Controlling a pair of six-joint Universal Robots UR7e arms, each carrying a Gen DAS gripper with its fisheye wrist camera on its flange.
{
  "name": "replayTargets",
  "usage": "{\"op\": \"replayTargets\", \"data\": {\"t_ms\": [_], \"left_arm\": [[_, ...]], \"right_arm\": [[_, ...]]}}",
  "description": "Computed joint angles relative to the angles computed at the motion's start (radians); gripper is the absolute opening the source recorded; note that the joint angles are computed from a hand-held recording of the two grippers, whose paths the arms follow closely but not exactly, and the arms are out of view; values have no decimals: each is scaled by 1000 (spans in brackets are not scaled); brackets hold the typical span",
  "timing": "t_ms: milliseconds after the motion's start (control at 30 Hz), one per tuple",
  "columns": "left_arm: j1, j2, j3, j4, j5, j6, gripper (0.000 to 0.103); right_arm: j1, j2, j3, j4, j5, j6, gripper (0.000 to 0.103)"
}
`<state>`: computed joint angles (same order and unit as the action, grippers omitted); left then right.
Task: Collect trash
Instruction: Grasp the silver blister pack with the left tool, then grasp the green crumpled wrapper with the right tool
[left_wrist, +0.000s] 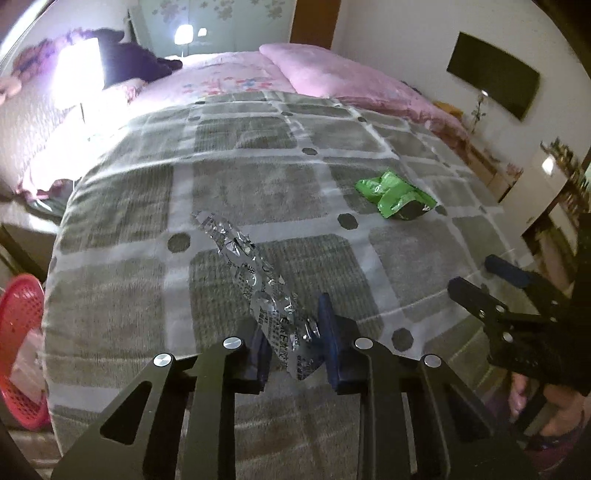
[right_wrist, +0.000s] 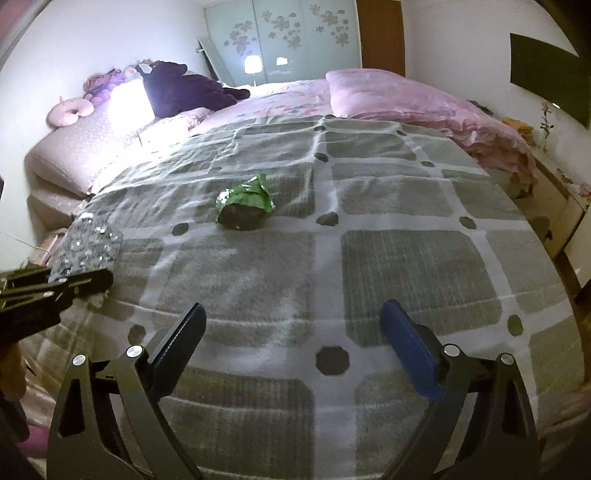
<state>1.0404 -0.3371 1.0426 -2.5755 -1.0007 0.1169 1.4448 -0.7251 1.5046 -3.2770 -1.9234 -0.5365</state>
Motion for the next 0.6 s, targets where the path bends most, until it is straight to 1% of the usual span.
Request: {"op": "replayTargets", "data": {"t_ms": [33, 67, 100, 133, 200, 333, 500, 600], "left_arm": [[1, -8, 12, -10, 0, -5, 33], [1, -13, 23, -24, 5, -5, 45], [0, -19, 39, -55, 15, -1, 53], [-1, -24, 51, -77, 25, 3, 57], [-1, -26, 57, -88, 42, 1, 60], [-1, -10, 35, -76, 86, -7, 63], [-8, 35, -15, -81, 140, 46, 73], [-15, 61, -37, -89, 175, 93, 73]], "right_arm": [[0, 0, 0, 3, 3, 3, 90], [0, 1, -1, 5, 0, 7, 90], [1, 3, 0, -1, -2, 0, 90], [2, 5, 1, -7, -6, -9, 90], [1, 5, 3, -10, -4, -14, 90], [-1, 3, 3, -8, 3, -8, 90], [2, 4, -7, 8, -2, -10, 90], [7, 7, -28, 28, -1, -8, 90]]}}
